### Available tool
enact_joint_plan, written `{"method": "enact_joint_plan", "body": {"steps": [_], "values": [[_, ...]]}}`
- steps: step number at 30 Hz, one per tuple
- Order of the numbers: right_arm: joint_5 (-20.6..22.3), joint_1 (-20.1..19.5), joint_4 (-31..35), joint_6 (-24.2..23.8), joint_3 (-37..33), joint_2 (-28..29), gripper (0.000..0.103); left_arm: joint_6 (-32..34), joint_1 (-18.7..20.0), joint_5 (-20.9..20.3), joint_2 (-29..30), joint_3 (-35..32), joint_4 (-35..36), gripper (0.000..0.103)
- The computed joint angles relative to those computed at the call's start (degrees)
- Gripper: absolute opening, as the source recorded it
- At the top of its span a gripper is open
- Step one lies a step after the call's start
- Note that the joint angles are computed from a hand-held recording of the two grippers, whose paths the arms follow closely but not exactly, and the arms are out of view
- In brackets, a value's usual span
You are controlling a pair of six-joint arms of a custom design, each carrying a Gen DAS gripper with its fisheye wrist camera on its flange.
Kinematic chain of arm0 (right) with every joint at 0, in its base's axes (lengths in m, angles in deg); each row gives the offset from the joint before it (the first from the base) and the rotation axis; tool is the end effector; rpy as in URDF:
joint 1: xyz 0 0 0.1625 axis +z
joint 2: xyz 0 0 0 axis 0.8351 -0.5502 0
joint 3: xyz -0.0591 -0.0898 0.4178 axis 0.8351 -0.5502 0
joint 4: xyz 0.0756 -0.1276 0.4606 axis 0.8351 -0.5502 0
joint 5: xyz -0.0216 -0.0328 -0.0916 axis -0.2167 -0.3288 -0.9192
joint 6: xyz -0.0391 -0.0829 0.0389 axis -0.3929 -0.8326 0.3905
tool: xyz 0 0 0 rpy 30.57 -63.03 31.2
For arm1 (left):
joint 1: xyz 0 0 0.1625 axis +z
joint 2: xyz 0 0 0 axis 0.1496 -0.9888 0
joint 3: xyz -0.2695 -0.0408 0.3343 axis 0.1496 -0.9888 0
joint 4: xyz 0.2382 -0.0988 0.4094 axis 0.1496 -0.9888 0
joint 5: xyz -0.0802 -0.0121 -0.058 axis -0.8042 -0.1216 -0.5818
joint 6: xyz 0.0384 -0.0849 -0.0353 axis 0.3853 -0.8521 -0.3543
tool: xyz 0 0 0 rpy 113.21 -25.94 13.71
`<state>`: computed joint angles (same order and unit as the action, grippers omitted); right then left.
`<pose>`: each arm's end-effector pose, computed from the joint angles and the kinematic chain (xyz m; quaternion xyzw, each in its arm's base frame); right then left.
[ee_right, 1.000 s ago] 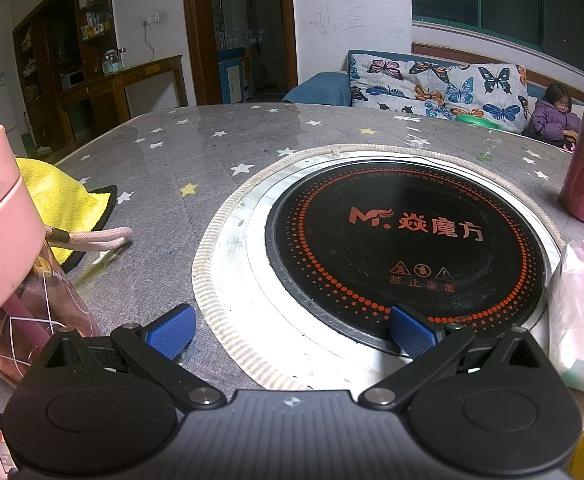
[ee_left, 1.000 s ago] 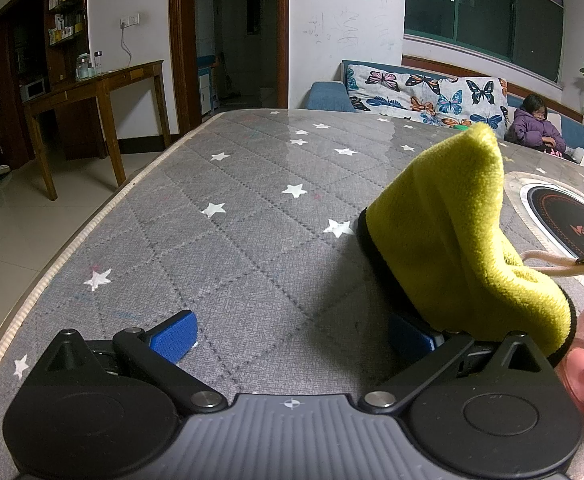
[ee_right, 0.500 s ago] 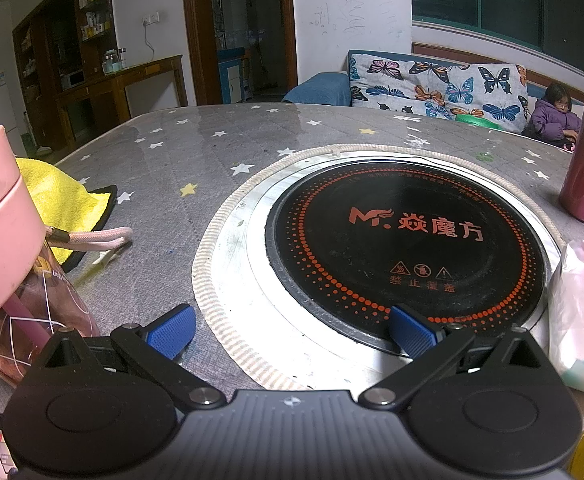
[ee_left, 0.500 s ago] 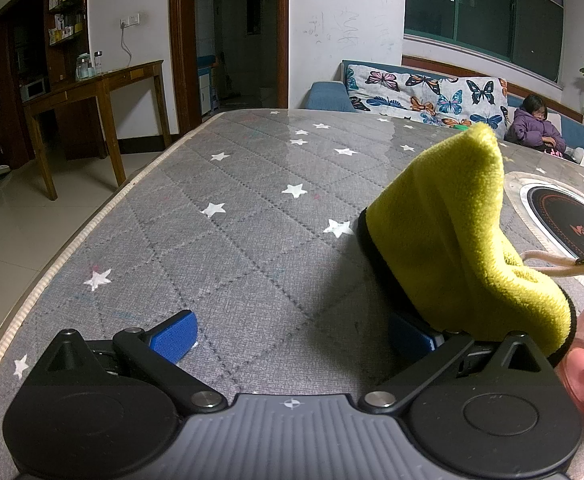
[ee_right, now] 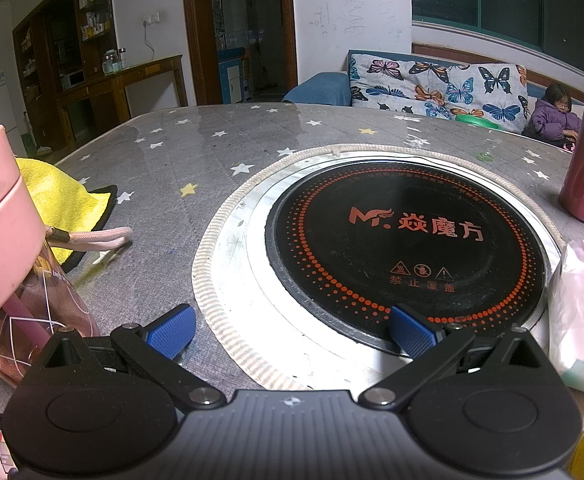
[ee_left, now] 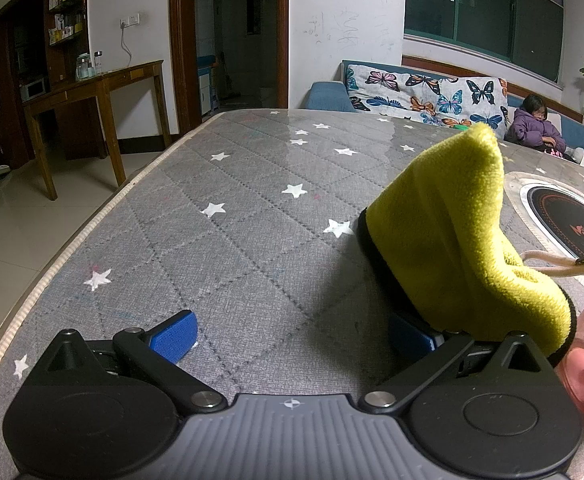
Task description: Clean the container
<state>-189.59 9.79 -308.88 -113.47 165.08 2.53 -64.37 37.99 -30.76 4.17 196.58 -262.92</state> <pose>-0.0164 -0.2979 0.1818 -0.0125 -0.7924 0.4647 0.3949 -0.1958 -0.4809 -0.0147 0.3974 0.8457 -0.2821 0.2173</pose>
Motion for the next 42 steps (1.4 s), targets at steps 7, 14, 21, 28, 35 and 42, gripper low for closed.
{"method": "enact_joint_plan", "body": {"steps": [7,14,21,28,35,42], "values": [[0.0,0.0,0.0,0.0,0.0,0.0,0.103,0.0,0.0,0.0,0.0,0.0,0.0,0.103],[0.0,0.0,0.0,0.0,0.0,0.0,0.103,0.0,0.0,0.0,0.0,0.0,0.0,0.103],[0.2,-0.2,-0.1,-0.1,0.0,0.1,0.103,0.0,0.0,0.0,0.0,0.0,0.0,0.103],[0.2,-0.2,0.0,-0.1,-0.1,0.1,0.103,0.0,0.0,0.0,0.0,0.1,0.0,0.103],[0.7,-0.9,-0.2,-0.4,0.2,-0.2,0.103,0.0,0.0,0.0,-0.1,0.1,0.0,0.103],[-0.1,0.0,0.0,-0.2,-0.3,0.3,0.103,0.0,0.0,0.0,-0.1,0.1,0.0,0.103]]}}
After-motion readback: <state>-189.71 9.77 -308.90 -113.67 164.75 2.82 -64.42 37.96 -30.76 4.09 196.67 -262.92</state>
